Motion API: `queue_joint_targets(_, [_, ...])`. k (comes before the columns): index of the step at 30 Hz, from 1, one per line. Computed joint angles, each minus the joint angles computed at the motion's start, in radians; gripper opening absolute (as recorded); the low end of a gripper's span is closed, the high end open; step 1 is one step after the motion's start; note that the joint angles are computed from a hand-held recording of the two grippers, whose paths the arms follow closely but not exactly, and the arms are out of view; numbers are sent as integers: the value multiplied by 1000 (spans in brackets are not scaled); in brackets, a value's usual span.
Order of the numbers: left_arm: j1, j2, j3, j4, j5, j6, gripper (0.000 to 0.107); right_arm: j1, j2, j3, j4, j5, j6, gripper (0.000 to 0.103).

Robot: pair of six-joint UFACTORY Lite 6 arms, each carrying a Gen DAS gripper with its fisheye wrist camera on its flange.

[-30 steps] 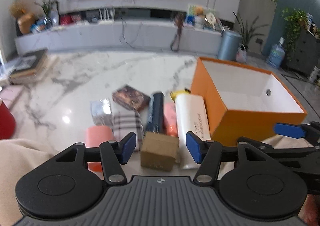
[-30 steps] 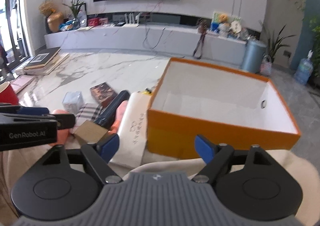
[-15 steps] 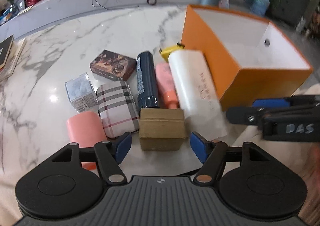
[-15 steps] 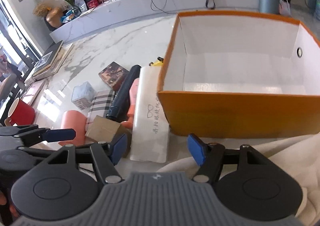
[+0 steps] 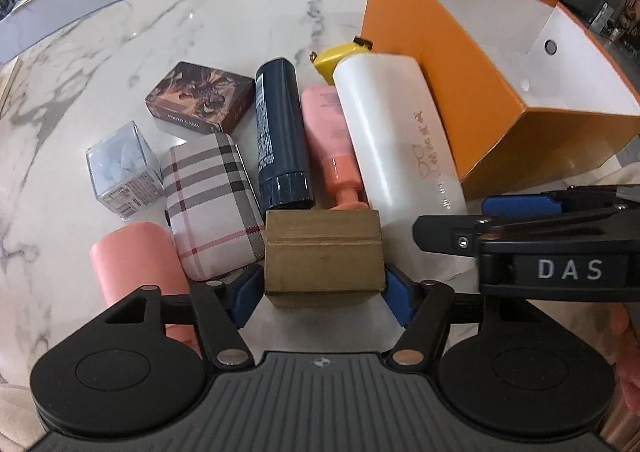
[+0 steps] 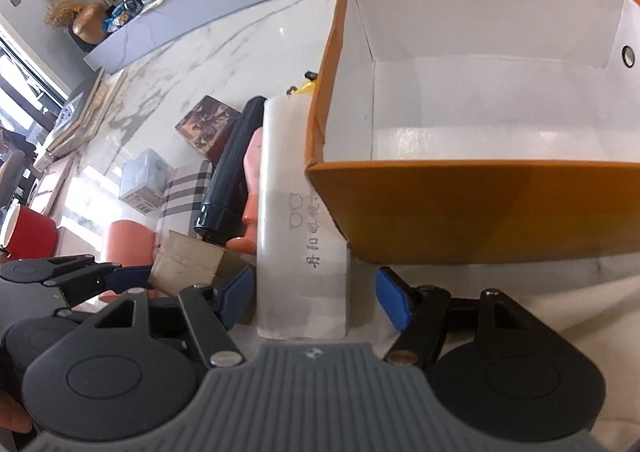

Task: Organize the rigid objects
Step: 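Grasp the brown cardboard box with the left tool while the right tool grasps the white tube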

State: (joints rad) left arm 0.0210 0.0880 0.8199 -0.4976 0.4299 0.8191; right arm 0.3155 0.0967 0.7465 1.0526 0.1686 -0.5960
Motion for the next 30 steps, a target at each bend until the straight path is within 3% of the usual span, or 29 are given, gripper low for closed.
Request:
queue_joint_targets(6, [7,19,8,-22,2,20,70,1,103,63,74,5,-63,69])
queue_joint_targets(8, [5,7,-3,-5,-10,-3,68,-7,113,68,119,24,-119,58])
queue_joint_targets(9, [1,-1,-9,18,-19,-30,68,-9,113,69,148,39,-158,58])
queue_joint_targets(12, [-4,-20,-25,66,-28,-67,67,5,100,65,42,40,-70,58])
queue_joint_targets(19, [-15,-17,-32,143,-34,-120,69,-56,75,59,-73,171,57,59])
queue_joint_targets(25, [24,29,1,8,-9,-14,78,-31,103,86,-35,124,55,66])
queue_joint_targets(30, [5,48,8,34,-33,-53,77,-5,146,127,-58,78,149,69])
